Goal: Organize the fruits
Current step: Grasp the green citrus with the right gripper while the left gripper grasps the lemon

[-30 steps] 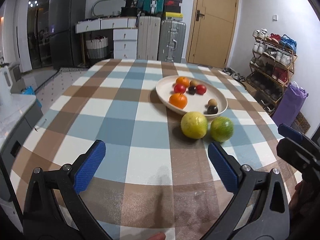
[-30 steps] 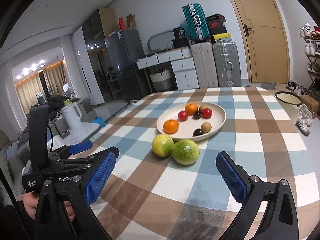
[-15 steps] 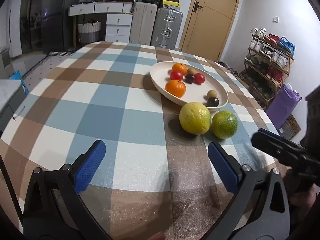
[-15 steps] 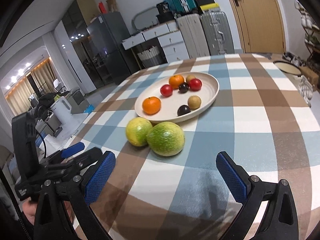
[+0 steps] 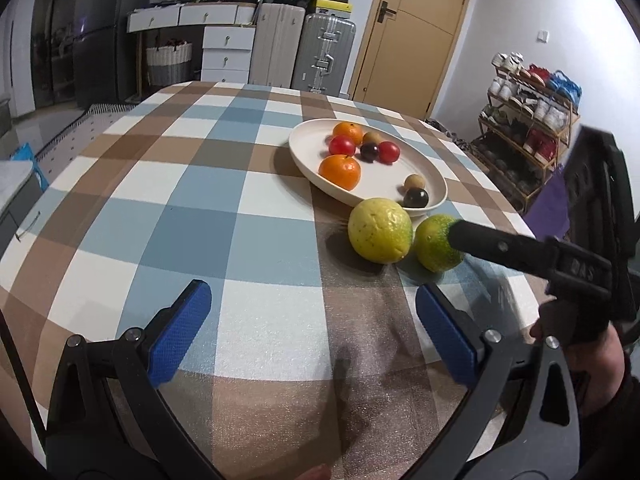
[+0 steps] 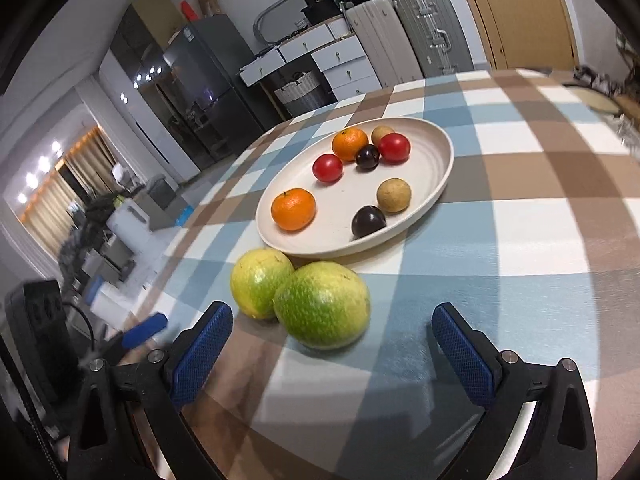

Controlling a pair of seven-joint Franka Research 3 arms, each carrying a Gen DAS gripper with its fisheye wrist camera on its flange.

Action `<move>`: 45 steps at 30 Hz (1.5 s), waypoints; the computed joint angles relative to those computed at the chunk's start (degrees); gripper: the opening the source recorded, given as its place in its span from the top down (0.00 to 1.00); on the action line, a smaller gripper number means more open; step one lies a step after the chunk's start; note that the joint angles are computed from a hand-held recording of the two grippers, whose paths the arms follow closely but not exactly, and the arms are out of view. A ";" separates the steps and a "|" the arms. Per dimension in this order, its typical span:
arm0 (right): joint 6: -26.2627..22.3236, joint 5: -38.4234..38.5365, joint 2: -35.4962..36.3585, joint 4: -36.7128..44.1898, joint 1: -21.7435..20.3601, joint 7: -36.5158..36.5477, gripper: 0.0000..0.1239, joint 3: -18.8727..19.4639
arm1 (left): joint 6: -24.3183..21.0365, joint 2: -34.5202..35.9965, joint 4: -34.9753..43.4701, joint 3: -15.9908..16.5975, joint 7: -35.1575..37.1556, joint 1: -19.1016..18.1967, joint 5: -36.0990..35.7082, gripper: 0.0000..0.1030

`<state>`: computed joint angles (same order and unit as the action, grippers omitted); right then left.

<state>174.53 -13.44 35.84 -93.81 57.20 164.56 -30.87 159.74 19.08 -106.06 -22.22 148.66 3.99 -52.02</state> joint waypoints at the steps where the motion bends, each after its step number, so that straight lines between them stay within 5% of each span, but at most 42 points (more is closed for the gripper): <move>1: -0.50 0.28 0.30 0.77 -0.90 -0.64 0.20 0.87 | -0.39 0.13 0.19 0.11 -0.15 -0.04 0.41 0.01; 7: 0.64 3.01 0.93 3.35 -8.31 -7.09 0.55 9.58 | -3.50 0.79 1.44 0.93 -2.94 0.28 0.97 0.01; 25: 8.62 15.94 0.00 -2.79 -1.96 -14.19 0.55 4.44 | -6.87 2.01 3.00 1.94 -7.70 0.34 4.14 0.01; 45: 13.93 30.90 -2.59 -10.33 8.19 -25.35 0.55 -1.60 | -2.20 2.06 1.86 2.30 -14.89 -2.18 16.67 0.01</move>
